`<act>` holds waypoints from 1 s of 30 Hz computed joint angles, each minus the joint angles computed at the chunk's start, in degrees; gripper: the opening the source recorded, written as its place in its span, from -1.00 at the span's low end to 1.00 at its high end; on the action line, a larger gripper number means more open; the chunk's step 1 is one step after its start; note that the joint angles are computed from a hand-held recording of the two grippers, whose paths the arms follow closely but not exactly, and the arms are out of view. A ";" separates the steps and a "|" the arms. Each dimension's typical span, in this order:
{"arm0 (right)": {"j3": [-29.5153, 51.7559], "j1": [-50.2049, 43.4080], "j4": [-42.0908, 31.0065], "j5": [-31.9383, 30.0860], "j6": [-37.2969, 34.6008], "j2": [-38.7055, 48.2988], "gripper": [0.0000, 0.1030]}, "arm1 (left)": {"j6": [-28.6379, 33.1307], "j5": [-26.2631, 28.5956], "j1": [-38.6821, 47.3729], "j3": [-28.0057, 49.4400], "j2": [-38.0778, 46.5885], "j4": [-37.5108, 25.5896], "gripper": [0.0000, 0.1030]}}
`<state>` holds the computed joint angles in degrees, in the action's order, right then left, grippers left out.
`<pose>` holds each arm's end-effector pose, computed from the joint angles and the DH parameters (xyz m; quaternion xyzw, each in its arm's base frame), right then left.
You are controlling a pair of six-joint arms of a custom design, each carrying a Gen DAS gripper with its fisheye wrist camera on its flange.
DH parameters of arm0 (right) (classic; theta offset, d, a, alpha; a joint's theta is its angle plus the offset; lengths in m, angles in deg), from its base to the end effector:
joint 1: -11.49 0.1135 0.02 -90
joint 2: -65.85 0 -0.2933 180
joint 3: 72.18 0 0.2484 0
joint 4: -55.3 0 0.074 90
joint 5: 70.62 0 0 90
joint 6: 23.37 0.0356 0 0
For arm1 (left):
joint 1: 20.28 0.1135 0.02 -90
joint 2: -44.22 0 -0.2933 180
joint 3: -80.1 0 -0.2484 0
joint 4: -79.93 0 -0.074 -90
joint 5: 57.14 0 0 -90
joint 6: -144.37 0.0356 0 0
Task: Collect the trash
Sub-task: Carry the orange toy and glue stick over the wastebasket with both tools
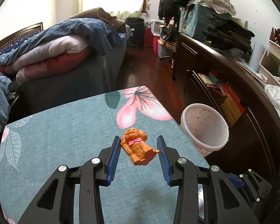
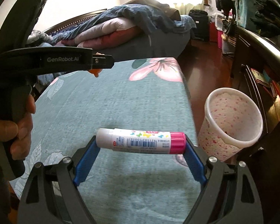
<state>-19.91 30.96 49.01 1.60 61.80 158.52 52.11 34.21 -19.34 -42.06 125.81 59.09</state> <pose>0.2762 0.1092 0.1670 -0.2490 0.8857 0.1889 0.3433 0.2825 0.0038 0.2267 -0.0212 0.9222 -0.0153 0.3858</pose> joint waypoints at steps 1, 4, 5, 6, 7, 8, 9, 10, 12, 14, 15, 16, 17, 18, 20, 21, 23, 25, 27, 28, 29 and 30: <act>-0.10 -0.54 0.08 -0.30 -0.14 -0.06 0.67 | -0.28 -0.46 -0.84 0.40 0.42 0.10 -0.22; -0.21 -2.53 0.24 -1.40 -0.55 -0.08 0.67 | -0.88 -1.64 -3.26 1.61 1.68 0.22 -0.22; -0.07 -3.16 0.24 -1.74 -0.62 0.04 0.67 | -0.99 -1.91 -3.79 1.92 2.00 0.25 -0.22; -0.04 -3.79 0.28 -2.10 -0.75 0.12 0.67 | -1.11 -2.18 -4.33 2.11 2.25 0.34 -0.22; -0.05 -4.39 0.37 -2.40 -0.82 0.20 0.67 | -1.39 -2.57 -5.17 2.61 2.81 0.40 -0.22; -0.01 -5.22 0.46 -2.89 -0.95 0.33 0.67 | -1.56 -2.80 -5.70 2.94 3.11 0.37 -0.22; 0.10 -5.92 0.45 -3.33 -1.07 0.49 0.67 | -1.71 -3.13 -6.38 3.39 3.63 0.41 -0.22; 0.19 -6.77 0.46 -3.85 -1.12 0.66 0.67 | -1.72 -3.32 -6.75 3.67 3.92 0.41 -0.22; 0.41 -7.98 0.59 -4.57 -1.37 1.07 0.67 | -1.84 -4.00 -8.03 4.42 4.80 0.55 -0.22; 0.73 -9.37 0.66 -5.24 -1.59 1.48 0.67 | -1.98 -4.35 -8.98 5.29 5.67 0.55 -0.22; 0.80 -10.03 0.71 -5.60 -1.74 1.67 0.67 | -1.95 -4.44 -9.29 5.67 6.02 0.53 -0.22; 0.93 -10.65 0.77 -5.94 -1.81 1.91 0.67 | -2.10 -4.81 -10.09 6.32 6.69 0.58 -0.22; 1.11 -11.40 0.81 -6.33 -1.88 2.17 0.67 | -2.24 -5.06 -10.67 6.71 7.09 0.60 -0.22; 1.28 -12.04 0.88 -6.63 -1.90 2.43 0.67 | -2.29 -5.20 -11.08 7.03 7.45 0.66 -0.22; 1.49 -13.48 1.12 -7.34 -1.99 3.00 0.67 | -2.55 -5.78 -12.42 8.19 8.81 0.77 -0.22; 1.63 -14.25 1.23 -7.68 -2.05 3.33 0.67 | -2.60 -5.93 -12.87 8.83 9.45 0.74 -0.22; 2.13 -15.60 1.33 -8.17 -2.20 4.11 0.67 | -2.80 -6.27 -13.83 10.09 10.99 0.87 -0.22; 2.56 -17.03 1.53 -8.85 -2.30 4.87 0.67 | -3.07 -6.49 -14.86 11.57 12.80 0.84 -0.22; 3.23 -18.69 1.85 -9.54 -2.29 5.92 0.67 | -2.99 -6.83 -15.58 12.52 13.97 0.99 -0.22; 3.68 -19.69 2.07 -9.93 -2.16 6.62 0.67 | -3.01 -7.14 -16.21 13.55 15.13 1.06 -0.22; 4.07 -20.22 2.22 -10.05 -1.92 7.12 0.67 | -3.07 -7.16 -16.53 14.06 15.70 1.10 -0.22; 4.58 -20.86 2.49 -10.11 -1.59 7.84 0.67 | -3.12 -7.12 -16.86 14.61 16.34 1.19 -0.22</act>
